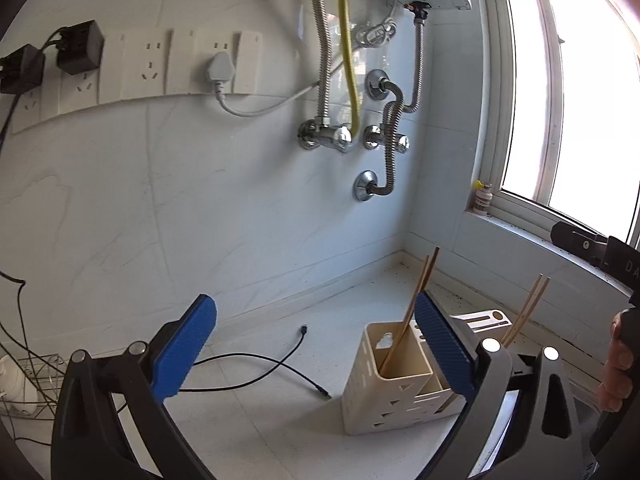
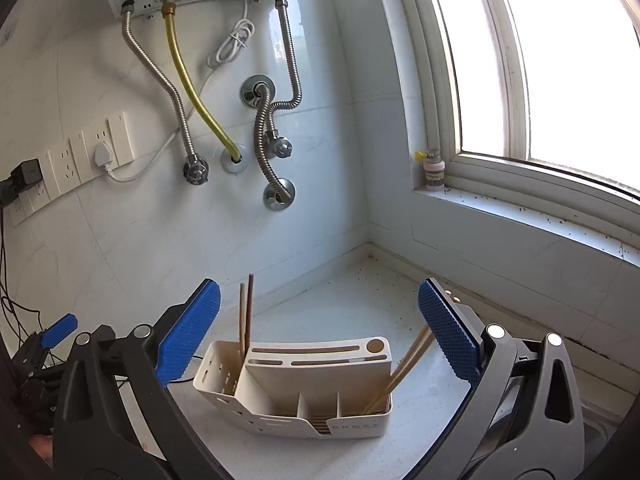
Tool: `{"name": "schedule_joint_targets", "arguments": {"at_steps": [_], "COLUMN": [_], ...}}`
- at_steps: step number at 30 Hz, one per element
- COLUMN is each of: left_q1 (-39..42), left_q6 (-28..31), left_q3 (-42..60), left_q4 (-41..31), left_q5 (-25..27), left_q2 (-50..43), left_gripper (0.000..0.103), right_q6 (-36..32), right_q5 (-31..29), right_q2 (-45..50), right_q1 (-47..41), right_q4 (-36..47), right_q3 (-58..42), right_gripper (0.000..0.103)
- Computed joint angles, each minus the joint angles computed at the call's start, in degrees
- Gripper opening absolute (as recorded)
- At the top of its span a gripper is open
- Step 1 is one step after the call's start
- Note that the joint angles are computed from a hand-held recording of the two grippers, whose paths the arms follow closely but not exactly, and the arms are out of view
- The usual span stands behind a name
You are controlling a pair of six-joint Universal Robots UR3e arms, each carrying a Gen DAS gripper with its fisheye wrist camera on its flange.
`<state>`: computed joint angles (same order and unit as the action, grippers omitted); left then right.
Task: Organize utensils
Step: 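Withdraw both open tools back over the remaining chopsticks on the counter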
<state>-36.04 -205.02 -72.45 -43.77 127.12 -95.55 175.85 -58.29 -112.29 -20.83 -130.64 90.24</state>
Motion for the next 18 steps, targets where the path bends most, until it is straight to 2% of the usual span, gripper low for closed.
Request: {"name": "schedule_joint_targets", "arguments": {"at_steps": [5,9,15,18], "left_q1": [0.69,1.86,1.92,2.81], "left_q6": [-4.75,-9.82,-20.31,-26.93], "left_q3": [-9.79,-15.20,-19.65,-22.04], "left_q4": [-3.63,-11.97,-32.38,-43.17], "left_q5": [4.28,6.49,9.48,8.02], "left_q2": [10.97,20.86,34.05,40.06], "left_gripper": [0.098,0.098,0.098,0.098], "right_q6": [2.52,4.77,7.66,7.94], "right_q5": [-1.88,-5.20,-12.28,-17.27], "right_q2": [0.24,1.20,4.75,7.51], "right_q1": [4.47,11.03,24.20,31.80], "right_q4": [0.47,-0.98,-4.84,-6.11], "right_q3": [-0.58,-0.40,0.73,1.46], "right_gripper": [0.095,0.095,0.095,0.095]}}
